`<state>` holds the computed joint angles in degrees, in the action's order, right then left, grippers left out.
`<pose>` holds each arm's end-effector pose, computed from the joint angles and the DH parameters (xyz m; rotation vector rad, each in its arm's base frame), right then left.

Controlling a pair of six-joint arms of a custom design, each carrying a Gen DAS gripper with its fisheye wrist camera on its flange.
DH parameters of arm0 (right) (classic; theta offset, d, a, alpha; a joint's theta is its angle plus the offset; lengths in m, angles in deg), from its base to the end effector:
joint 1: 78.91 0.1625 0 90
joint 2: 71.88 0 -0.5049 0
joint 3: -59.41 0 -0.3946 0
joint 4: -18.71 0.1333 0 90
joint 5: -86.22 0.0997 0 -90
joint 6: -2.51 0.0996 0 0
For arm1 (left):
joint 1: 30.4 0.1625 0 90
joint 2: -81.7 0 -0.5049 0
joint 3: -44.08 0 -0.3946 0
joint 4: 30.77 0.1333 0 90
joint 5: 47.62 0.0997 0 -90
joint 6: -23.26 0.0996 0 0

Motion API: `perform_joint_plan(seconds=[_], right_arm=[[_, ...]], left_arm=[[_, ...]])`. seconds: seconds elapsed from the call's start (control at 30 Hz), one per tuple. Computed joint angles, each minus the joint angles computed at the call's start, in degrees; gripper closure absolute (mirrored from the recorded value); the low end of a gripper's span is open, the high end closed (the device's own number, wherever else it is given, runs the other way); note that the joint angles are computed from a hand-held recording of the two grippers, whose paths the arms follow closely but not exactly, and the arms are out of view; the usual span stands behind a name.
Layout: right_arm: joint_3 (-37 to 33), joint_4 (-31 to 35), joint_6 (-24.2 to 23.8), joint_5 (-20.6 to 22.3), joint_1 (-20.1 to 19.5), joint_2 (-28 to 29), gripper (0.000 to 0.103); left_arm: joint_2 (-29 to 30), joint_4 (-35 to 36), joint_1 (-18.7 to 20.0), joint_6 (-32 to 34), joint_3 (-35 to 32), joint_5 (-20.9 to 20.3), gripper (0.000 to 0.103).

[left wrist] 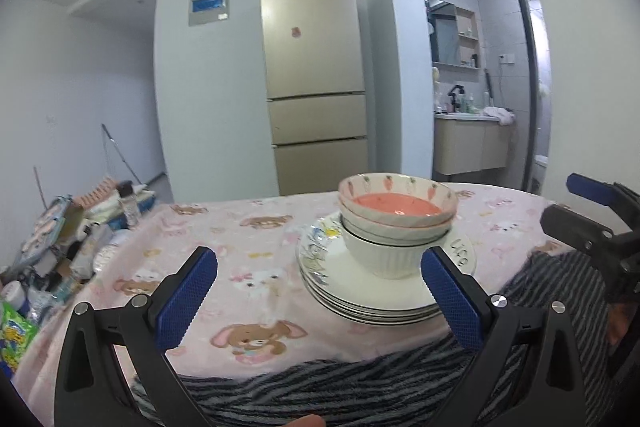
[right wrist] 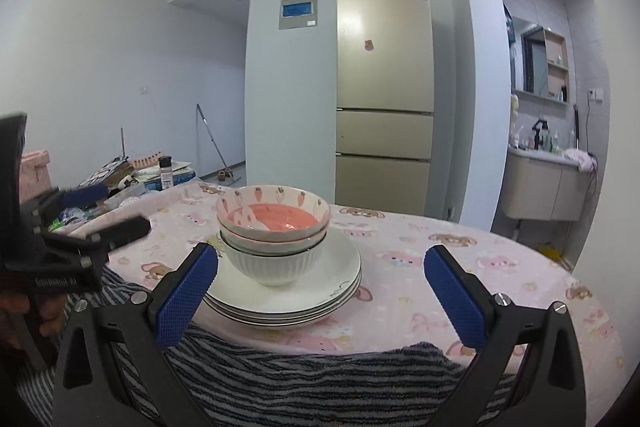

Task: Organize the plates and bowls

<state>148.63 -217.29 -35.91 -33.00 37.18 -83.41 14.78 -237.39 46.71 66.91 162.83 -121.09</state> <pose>0.3823 -0.5883 -0.0616 0.8307 -2.0329 1.3981 0.0303 -0.5923 0.3663 0.8894 2.0948 -1.2991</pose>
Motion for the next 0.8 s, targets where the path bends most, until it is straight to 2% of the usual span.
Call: perform_joint_plan(seconds=[0.23,0.43,0.8], right_arm=[[-0.9,-1.2,-2.3,-1.4,0.5,1.0,0.000],[-0.5,-2.2,-1.7,-1.0,0.3,0.8,0.000],[-0.8,-0.4,-0.6,-1.7,0.1,0.6,0.000]], left_arm=[[0.6,-1.3,0.0,1.0,0.4,0.6,0.000],[0.7,-1.8,-0.1,1.1,0.5,0.4,0.000],[0.8,-2.1,0.0,1.3,0.5,0.2,0.000]])
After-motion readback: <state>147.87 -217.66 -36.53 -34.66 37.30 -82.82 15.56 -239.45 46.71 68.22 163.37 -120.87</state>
